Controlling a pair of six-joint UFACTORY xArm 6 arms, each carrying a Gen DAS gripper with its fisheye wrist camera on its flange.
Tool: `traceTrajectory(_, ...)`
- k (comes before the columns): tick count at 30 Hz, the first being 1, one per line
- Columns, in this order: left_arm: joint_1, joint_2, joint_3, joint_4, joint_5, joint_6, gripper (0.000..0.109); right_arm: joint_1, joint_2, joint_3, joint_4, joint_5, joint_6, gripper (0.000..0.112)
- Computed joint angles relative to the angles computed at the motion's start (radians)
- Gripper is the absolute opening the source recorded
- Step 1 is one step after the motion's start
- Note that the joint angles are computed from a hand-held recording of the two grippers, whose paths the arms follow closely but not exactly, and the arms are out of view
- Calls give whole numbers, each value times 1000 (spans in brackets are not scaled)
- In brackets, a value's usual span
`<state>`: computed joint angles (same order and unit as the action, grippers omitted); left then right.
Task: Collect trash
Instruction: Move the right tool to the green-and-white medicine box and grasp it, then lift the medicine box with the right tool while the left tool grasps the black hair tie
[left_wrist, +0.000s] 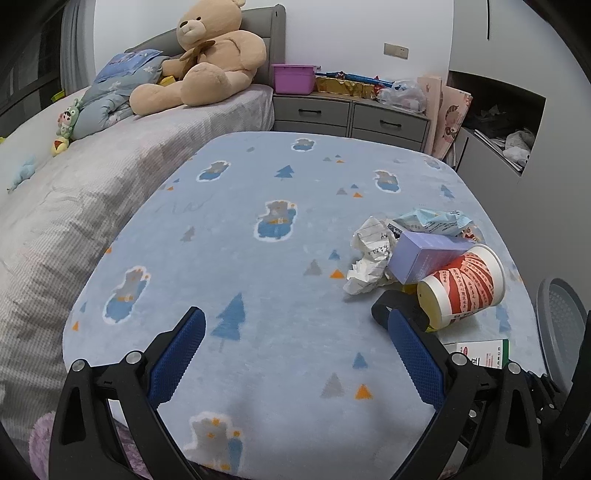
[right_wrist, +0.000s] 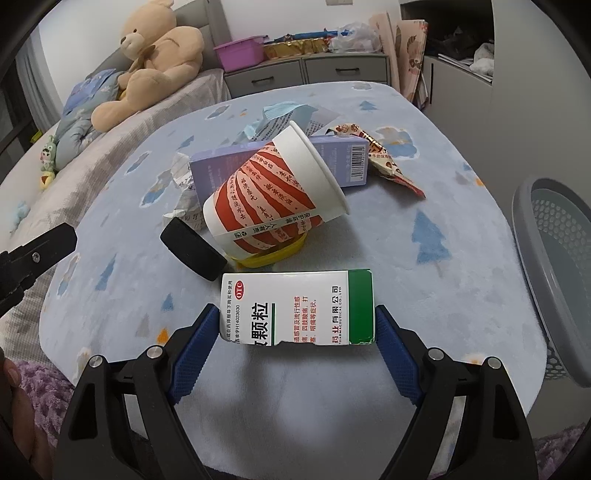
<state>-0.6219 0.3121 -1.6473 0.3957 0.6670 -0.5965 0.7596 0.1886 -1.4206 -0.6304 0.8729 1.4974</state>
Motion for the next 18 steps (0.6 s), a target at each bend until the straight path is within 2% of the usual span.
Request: traceTrajectory(18, -56, -21, 20, -38, -10, 53, 95, 39, -184, 173, -40, 62, 93, 81)
